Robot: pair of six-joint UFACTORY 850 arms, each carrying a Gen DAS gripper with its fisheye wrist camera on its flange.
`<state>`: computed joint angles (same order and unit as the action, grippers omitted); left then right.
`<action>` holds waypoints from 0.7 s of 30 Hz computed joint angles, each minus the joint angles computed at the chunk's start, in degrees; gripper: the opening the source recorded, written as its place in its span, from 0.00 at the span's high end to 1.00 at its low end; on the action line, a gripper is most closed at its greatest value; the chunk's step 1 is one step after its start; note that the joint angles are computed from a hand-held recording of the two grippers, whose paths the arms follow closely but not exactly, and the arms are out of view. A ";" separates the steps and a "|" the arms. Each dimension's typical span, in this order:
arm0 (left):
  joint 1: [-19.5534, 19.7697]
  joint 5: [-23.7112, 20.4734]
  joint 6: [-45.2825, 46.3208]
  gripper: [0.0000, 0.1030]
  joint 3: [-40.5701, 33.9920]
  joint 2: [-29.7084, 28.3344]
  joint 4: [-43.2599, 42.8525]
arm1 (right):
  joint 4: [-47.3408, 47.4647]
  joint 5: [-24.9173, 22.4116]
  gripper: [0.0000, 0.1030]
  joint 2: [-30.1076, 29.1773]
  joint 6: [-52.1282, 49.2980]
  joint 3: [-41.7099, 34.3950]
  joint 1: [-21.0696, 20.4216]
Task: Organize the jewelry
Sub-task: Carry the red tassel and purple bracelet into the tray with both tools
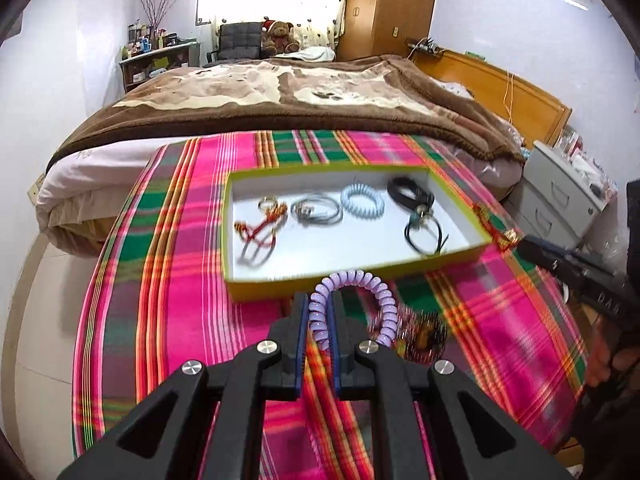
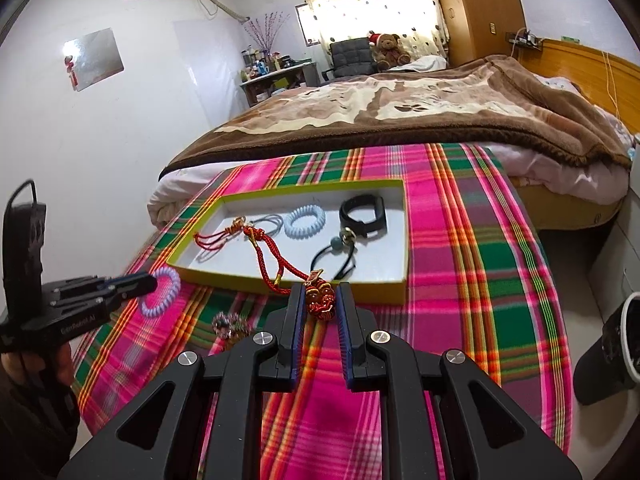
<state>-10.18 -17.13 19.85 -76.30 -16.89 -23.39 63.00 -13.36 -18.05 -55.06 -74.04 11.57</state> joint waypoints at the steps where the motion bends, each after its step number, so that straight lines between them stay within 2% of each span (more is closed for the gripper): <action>1: 0.17 -0.22 -0.13 0.90 -0.98 -0.59 -0.10 | -2.13 0.14 0.85 -0.48 2.09 -0.74 0.19; 11: 1.75 -2.40 0.51 0.90 -11.71 -7.87 -1.06 | -21.49 -0.62 0.85 -6.86 20.75 -8.73 1.82; 14: 2.07 -4.27 -0.49 0.90 -15.64 -10.88 -0.75 | -30.70 -1.22 0.85 -9.25 28.82 -11.60 2.48; 19: 2.37 -7.07 1.06 0.90 -20.90 -15.11 -3.59 | -35.07 -3.27 0.85 -12.67 32.39 -15.61 2.95; 21: 2.06 -7.72 -1.23 0.90 -23.06 -16.85 -0.90 | -36.80 -4.24 0.85 -13.94 33.47 -17.09 3.26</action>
